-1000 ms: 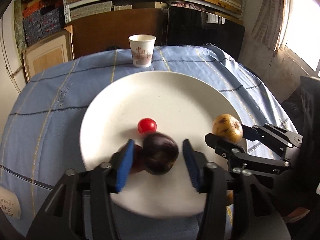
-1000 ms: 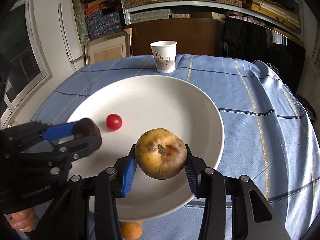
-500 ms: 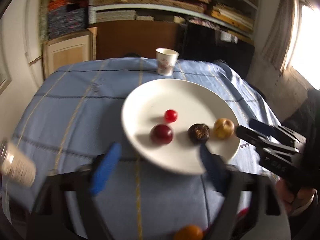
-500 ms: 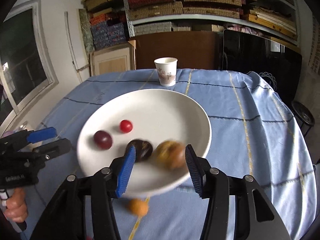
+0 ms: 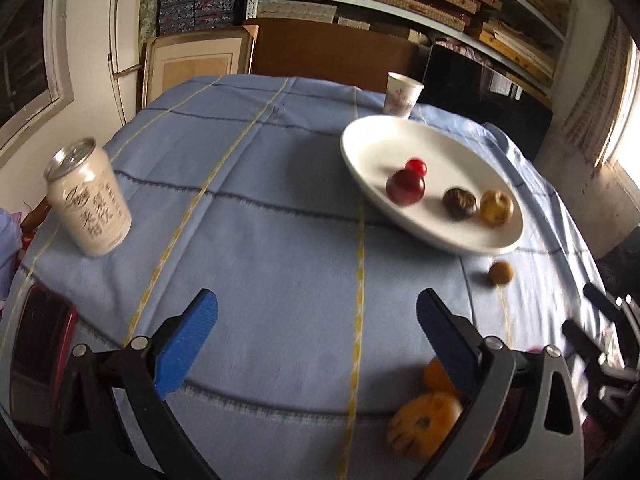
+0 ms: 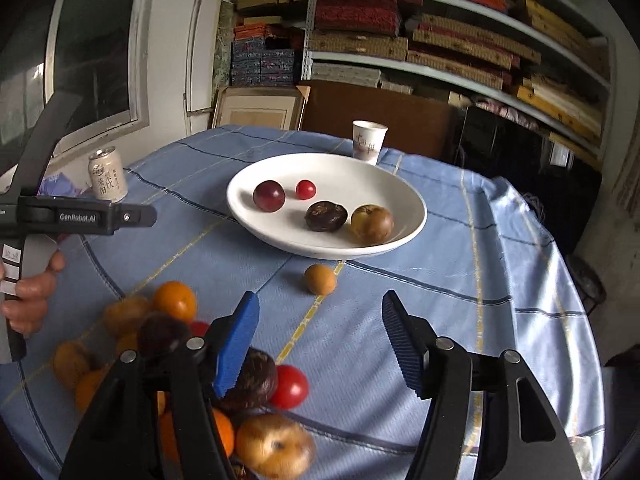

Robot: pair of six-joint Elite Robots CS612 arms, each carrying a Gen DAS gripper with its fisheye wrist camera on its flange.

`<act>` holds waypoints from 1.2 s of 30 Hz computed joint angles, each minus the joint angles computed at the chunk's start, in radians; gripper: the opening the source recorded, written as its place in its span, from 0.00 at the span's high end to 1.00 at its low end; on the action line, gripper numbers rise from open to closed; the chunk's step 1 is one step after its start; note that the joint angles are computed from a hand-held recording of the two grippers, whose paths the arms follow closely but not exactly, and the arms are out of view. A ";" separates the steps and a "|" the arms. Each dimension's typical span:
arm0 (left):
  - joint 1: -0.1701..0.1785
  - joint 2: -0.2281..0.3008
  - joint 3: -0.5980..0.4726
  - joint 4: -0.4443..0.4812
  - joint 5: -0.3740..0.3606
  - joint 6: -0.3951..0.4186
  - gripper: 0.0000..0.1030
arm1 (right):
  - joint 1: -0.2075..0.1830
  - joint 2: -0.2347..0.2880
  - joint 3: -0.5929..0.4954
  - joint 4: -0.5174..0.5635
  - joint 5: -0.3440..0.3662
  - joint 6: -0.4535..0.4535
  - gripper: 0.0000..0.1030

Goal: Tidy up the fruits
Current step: 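Move both tools back to the fruit pile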

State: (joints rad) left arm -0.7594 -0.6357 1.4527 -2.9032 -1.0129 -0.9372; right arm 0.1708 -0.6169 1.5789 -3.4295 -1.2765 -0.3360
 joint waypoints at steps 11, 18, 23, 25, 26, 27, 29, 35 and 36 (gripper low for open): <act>-0.029 -0.024 0.072 -0.026 -0.016 0.019 0.05 | -0.051 -0.032 0.066 0.022 0.038 0.131 0.37; -0.059 -0.040 0.139 -0.145 -0.008 0.134 0.05 | -0.089 -0.067 0.163 0.037 0.210 0.087 0.37; -0.076 -0.044 0.181 -0.252 -0.063 0.255 0.05 | -0.098 -0.093 0.203 0.104 0.286 0.034 0.37; -0.080 -0.044 0.188 -0.271 -0.074 0.278 0.05 | -0.088 -0.105 0.222 0.108 0.263 -0.010 0.37; -0.082 -0.044 0.192 -0.286 -0.081 0.287 0.05 | -0.080 -0.110 0.230 0.109 0.241 -0.034 0.37; -0.083 -0.045 0.197 -0.309 -0.086 0.291 0.05 | -0.071 -0.114 0.237 0.110 0.216 -0.058 0.37; -0.083 -0.046 0.204 -0.328 -0.089 0.286 0.05 | -0.052 -0.115 0.247 0.084 0.152 -0.092 0.37; -0.085 -0.051 0.204 -0.284 -0.084 0.259 0.05 | -0.012 -0.113 0.238 0.102 0.039 -0.112 0.37; -0.086 -0.051 0.207 -0.288 -0.081 0.258 0.05 | -0.011 -0.112 0.232 0.120 0.032 -0.103 0.37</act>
